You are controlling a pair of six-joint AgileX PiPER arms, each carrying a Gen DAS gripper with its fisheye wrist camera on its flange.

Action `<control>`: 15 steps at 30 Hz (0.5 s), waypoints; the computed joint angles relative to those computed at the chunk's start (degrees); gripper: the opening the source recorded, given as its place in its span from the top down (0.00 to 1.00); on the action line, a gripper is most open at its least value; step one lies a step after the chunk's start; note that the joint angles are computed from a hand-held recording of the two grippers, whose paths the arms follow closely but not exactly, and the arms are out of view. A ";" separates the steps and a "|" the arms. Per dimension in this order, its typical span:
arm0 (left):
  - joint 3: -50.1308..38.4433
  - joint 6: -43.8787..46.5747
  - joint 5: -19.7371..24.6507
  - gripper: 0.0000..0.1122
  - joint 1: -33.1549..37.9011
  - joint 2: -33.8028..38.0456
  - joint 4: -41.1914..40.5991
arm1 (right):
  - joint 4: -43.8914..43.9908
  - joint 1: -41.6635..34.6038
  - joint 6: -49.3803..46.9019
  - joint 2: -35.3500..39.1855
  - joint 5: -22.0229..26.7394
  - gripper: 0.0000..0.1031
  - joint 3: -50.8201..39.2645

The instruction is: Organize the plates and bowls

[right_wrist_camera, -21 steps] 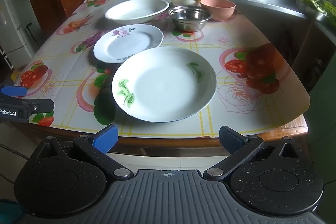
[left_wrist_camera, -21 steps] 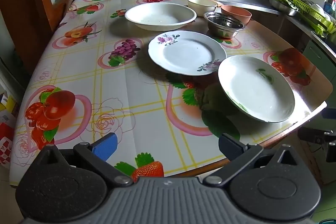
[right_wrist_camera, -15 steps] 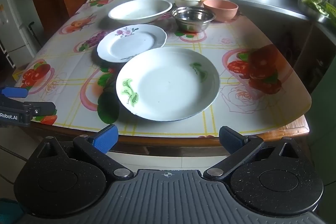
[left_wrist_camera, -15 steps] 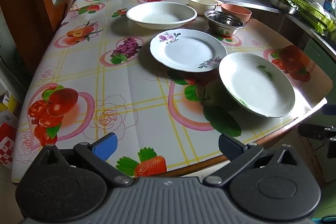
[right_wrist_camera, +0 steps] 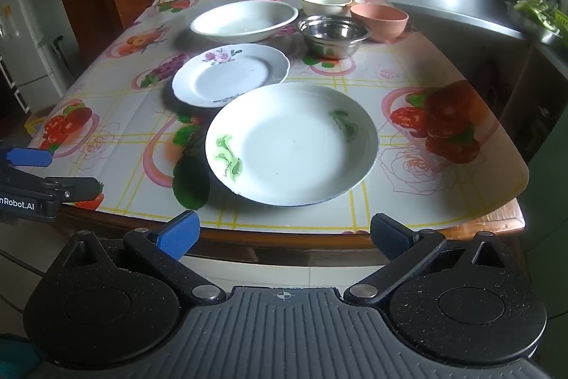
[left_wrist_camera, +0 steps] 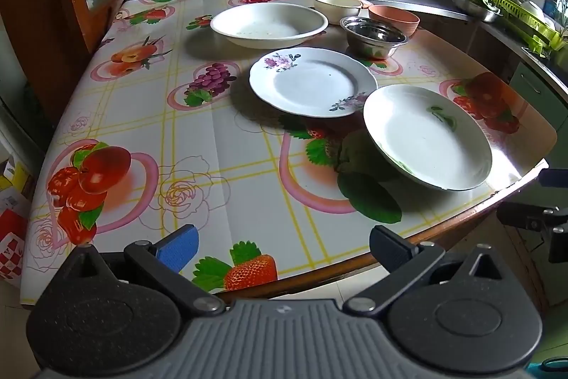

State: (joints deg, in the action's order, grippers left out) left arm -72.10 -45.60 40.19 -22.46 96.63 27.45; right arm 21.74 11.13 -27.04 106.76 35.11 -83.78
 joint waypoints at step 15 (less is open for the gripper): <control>-0.28 -1.06 -0.40 0.08 -0.63 -0.06 1.12 | 1.12 0.78 -1.25 -0.21 -1.05 0.00 -0.06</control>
